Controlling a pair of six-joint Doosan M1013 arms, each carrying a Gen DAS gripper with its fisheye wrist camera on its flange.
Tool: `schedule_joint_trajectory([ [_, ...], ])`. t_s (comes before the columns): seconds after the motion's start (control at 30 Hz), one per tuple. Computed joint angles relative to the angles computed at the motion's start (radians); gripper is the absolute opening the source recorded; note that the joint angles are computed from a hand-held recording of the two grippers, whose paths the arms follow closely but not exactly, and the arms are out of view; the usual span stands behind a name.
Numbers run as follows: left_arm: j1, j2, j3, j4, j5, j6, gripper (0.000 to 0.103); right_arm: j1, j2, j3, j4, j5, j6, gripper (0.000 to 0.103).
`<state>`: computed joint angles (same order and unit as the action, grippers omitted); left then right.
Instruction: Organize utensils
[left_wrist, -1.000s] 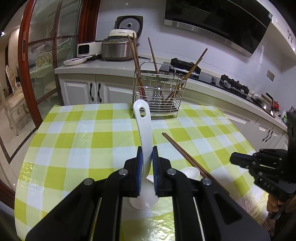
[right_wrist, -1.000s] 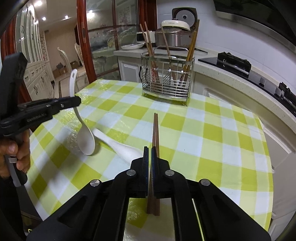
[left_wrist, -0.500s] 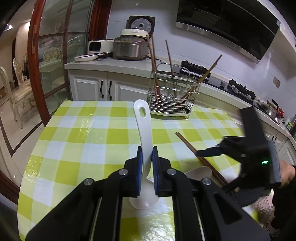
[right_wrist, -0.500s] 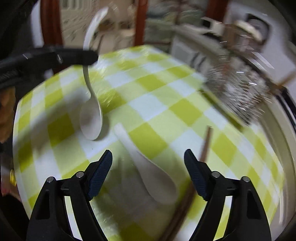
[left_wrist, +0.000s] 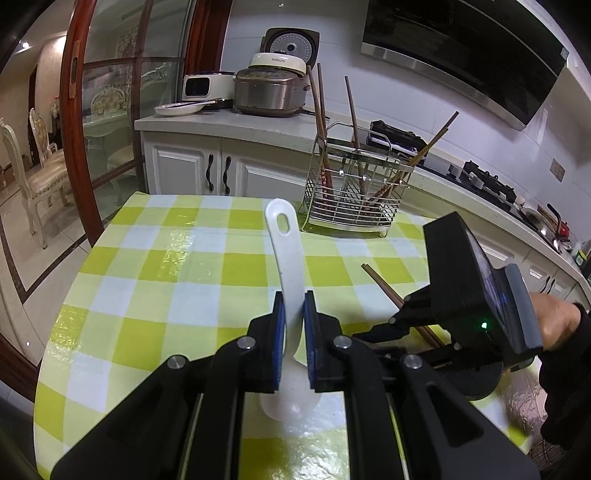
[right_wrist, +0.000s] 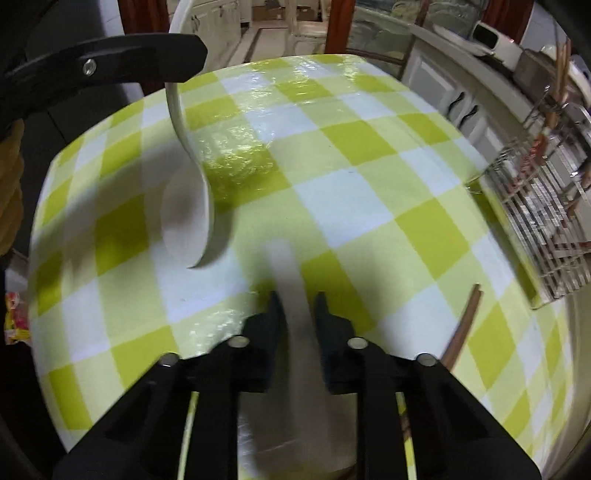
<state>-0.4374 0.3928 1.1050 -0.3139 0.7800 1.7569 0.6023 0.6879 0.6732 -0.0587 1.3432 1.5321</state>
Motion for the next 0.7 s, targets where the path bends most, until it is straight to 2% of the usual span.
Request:
schedule_joint_trajectory([
  [0.03, 0.0, 0.0, -0.001, -0.002, 0.0, 0.002, 0.01, 0.002, -0.006, 0.012, -0.013, -0.012, 0.018, 0.015],
  [0.17, -0.006, 0.0, -0.005, -0.008, -0.003, 0.013, 0.01, 0.0, -0.08, 0.126, -0.046, -0.144, 0.135, 0.015],
  [0.3, -0.014, 0.0, -0.014, -0.015, -0.014, 0.022, 0.006, 0.009, -0.17, 0.25, -0.148, -0.295, 0.349, 0.012],
  [0.4, -0.021, 0.001, -0.018, -0.027, -0.019, 0.04, 0.004, 0.023, -0.223, 0.324, -0.251, -0.366, 0.514, 0.01],
  [0.53, -0.023, 0.013, -0.032, -0.019, 0.002, 0.035, 0.003, 0.028, -0.263, 0.396, -0.316, -0.423, 0.661, 0.008],
  [0.57, -0.018, 0.017, -0.037, -0.025, 0.01, 0.026, 0.005, 0.026, -0.271, 0.408, -0.313, -0.434, 0.678, 0.008],
  [0.63, 0.004, 0.032, -0.056, -0.066, 0.043, 0.007, 0.025, 0.026, -0.281, 0.423, -0.322, -0.441, 0.714, 0.008],
  [0.67, 0.012, 0.039, -0.062, -0.064, 0.052, -0.015, 0.029, 0.025, -0.283, 0.427, -0.327, -0.443, 0.725, 0.008],
  [0.7, 0.021, 0.047, -0.073, -0.044, 0.067, -0.049, 0.029, 0.022, -0.287, 0.433, -0.336, -0.448, 0.737, 0.008],
])
